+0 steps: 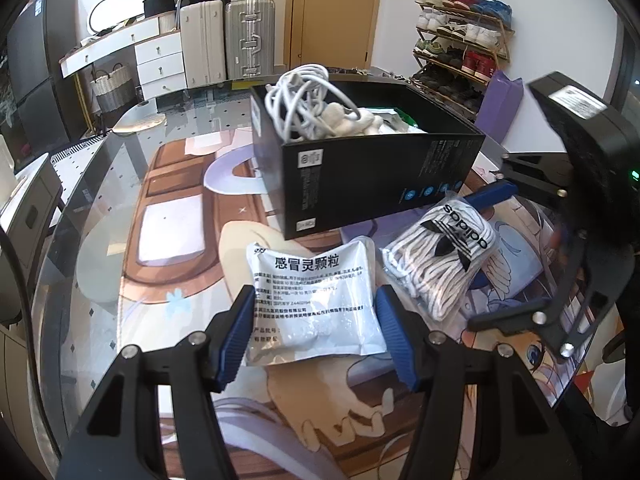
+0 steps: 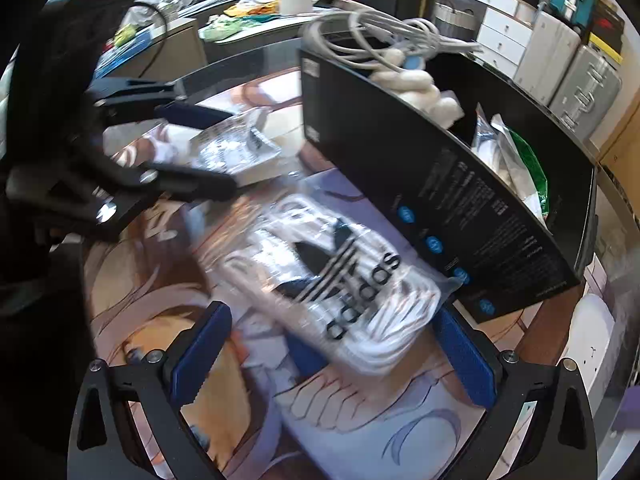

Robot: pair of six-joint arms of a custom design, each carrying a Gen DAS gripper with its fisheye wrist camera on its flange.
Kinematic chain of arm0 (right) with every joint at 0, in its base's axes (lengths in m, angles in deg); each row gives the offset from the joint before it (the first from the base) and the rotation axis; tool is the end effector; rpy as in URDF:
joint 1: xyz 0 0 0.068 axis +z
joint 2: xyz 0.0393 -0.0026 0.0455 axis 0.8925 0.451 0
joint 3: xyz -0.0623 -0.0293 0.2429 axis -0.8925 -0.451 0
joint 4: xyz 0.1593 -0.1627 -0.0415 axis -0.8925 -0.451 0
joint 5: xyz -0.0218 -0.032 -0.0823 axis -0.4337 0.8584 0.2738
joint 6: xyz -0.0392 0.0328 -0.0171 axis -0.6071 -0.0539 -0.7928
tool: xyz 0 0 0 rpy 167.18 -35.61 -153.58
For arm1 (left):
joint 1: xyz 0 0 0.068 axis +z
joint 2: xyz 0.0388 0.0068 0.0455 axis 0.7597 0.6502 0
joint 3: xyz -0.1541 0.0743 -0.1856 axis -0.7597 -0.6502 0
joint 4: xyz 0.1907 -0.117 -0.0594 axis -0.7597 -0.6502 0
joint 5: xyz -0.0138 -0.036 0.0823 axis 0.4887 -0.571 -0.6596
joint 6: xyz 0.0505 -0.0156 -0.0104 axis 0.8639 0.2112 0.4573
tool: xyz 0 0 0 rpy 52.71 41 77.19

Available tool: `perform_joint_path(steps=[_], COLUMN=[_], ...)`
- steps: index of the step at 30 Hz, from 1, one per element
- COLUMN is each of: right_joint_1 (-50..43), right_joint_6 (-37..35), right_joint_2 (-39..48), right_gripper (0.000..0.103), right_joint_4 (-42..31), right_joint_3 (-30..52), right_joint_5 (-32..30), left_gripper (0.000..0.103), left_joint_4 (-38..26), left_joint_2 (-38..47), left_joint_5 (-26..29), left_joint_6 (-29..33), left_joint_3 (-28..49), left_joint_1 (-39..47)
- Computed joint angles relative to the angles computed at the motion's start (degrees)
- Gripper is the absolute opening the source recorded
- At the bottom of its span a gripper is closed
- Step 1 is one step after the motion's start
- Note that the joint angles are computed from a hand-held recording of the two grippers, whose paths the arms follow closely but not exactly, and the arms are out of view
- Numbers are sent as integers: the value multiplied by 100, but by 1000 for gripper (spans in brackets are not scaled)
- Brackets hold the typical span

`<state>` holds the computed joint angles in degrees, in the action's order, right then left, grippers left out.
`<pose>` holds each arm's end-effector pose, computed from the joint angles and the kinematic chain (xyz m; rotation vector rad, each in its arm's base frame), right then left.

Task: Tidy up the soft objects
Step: 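Grasp the adidas lace bag with the right tool while the left tool grasps the white sachet, then lift the lace bag and white sachet with both tools over the black box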

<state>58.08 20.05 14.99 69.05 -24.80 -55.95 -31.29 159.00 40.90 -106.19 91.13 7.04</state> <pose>0.2462 -0.0090 0.0736 -1.3234 2.3923 0.2620 0.1483 -0.1257 0.0395 0.3528 2.4172 -0.2547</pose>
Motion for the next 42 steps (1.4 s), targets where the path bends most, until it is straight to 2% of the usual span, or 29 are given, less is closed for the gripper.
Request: perform_joint_path(steps=[5,10,20,25,30,31,33,35,37,41,42], right_joint_1=[68,307,1004,524,-233,-368,-730,-893,-1119,-1357,-1446], right_joint_6=[14,-71,222,-258,-332,-177,-130,-12,-202,-541,-716], right_joint_2=[-651,-1075,-17,84,-96,-114,-104,-168,-260,-479,-562], right_gripper=[103,103,103,103,101,99,85,75,70,55,54], right_joint_4=[121,-132,98,-532,-287,-217,-283,70,256,304,280], right_joint_3=[-426,-471,-10,110,-285,-333,-246,-398,-588,-891,-986], right_joint_5=[23,-221,374,233,-260,-405,-622,-658,-725,-913,-979], left_gripper=[60,60,60,60,60,60,60,60,60,60,60], left_joint_4=[-34,-155,-123,-116,-146,-148,-131,-155,-219,-317,-298], left_joint_2=[-261,-541,-640,-730,-775,-787,-838,-909,-1017,-1254,-1306], left_joint_5=[45,19,129,173,131,114,98,67,34,-48,-43], left_joint_6=[52,71,143,139,113,100,95,90,80,61,66], left_joint_3=[-139,-215,-296,-345,-341,-340,-376,-396,-406,-461,-490], left_joint_1=[139,185,333,361,310,282,240,175,106,-46,-70])
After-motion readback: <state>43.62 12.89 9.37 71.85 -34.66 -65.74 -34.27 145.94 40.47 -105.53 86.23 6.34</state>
